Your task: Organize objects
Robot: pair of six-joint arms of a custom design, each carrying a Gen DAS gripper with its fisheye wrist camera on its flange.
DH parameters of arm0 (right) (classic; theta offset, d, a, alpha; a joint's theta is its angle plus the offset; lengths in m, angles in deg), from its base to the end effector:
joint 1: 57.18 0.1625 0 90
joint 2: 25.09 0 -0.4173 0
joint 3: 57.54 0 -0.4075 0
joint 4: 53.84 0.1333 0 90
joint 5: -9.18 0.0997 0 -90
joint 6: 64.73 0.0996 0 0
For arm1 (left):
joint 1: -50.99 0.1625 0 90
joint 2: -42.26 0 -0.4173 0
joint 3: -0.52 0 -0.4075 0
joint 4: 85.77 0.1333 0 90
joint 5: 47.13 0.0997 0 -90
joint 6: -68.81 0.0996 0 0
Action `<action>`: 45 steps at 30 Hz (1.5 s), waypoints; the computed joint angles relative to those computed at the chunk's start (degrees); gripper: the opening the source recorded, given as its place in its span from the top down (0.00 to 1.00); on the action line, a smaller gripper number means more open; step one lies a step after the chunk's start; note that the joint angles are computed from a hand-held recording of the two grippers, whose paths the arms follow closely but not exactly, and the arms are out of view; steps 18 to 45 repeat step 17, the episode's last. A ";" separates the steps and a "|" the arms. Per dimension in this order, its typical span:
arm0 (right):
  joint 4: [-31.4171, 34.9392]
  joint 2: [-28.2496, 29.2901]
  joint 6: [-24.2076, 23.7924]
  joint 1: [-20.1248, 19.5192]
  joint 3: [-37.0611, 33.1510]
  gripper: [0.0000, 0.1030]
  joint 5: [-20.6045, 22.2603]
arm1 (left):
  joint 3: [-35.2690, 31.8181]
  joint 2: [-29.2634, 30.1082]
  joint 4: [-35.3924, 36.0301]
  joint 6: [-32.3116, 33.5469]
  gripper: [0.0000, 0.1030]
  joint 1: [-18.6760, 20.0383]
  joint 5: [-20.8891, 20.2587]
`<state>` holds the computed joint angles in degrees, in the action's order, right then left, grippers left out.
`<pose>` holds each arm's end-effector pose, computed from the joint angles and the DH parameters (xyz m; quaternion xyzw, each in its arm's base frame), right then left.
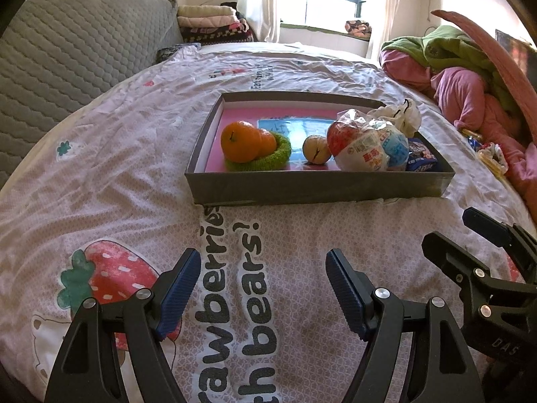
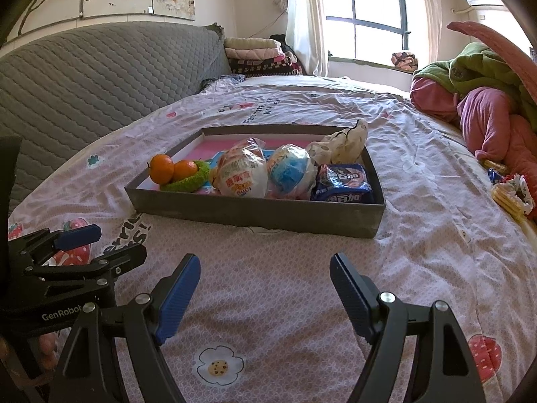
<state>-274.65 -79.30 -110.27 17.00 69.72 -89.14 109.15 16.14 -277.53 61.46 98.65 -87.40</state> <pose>-0.0218 -0.5129 0.1430 0.1901 -0.8531 0.3819 0.3004 -0.2111 -0.5424 -0.0857 0.2019 0.8743 -0.3118 0.3125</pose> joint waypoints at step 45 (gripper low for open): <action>0.35 0.26 0.28 0.01 -0.14 0.23 -0.72 | -0.25 0.86 -1.37 1.64 0.24 0.04 -0.25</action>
